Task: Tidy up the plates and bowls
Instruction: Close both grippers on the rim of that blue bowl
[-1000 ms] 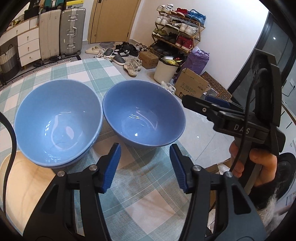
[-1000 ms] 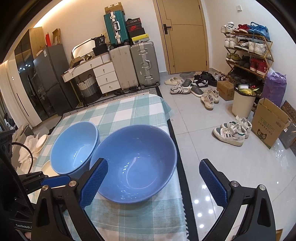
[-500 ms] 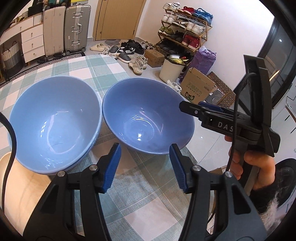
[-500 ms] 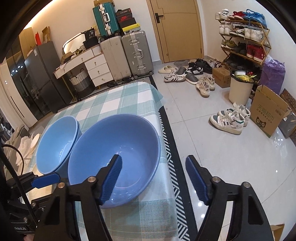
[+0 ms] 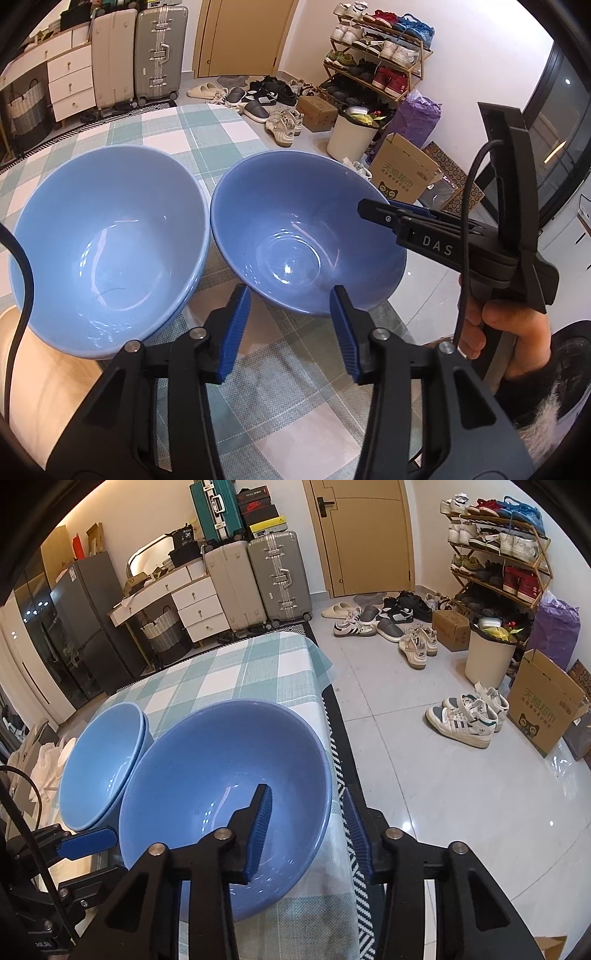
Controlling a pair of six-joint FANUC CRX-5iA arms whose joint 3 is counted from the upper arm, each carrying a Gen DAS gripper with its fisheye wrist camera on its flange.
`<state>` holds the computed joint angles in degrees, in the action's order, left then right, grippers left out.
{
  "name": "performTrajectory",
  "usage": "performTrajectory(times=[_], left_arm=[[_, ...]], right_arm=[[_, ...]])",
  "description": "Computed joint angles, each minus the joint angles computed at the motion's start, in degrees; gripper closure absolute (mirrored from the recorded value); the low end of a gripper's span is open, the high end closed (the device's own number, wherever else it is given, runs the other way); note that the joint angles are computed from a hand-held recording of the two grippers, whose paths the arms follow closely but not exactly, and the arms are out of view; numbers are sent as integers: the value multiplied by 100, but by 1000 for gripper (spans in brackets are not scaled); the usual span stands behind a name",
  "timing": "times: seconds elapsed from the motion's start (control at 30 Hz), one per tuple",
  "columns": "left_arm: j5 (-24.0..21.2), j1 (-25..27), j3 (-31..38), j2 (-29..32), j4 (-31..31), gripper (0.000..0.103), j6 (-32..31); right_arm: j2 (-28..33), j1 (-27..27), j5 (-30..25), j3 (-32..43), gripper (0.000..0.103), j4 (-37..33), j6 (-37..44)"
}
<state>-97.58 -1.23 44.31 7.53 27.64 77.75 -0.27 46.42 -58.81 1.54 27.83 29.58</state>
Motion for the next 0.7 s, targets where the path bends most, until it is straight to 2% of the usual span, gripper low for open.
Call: performTrajectory(times=[0.07,0.13,0.43,0.53,0.7], left_arm=[[44,-31,-24,-16,-82,66,-23],[64,-50,-19,-11,-126,69,-56],[154,-107,-83,-92,-67,74,-256],[191,-161,-108,-136,-121,74,-323],[55,-65,-88,-111,-62,74,-146]], right_arm=[[-7,7,-15,-7,75,8,18],[-7,15,-21,-22,77,55,5],[-41,77,-27,-77,78,203,-34],[36,85,-178,11,78,195,14],[1,37,-150,-25,78,126,-11]])
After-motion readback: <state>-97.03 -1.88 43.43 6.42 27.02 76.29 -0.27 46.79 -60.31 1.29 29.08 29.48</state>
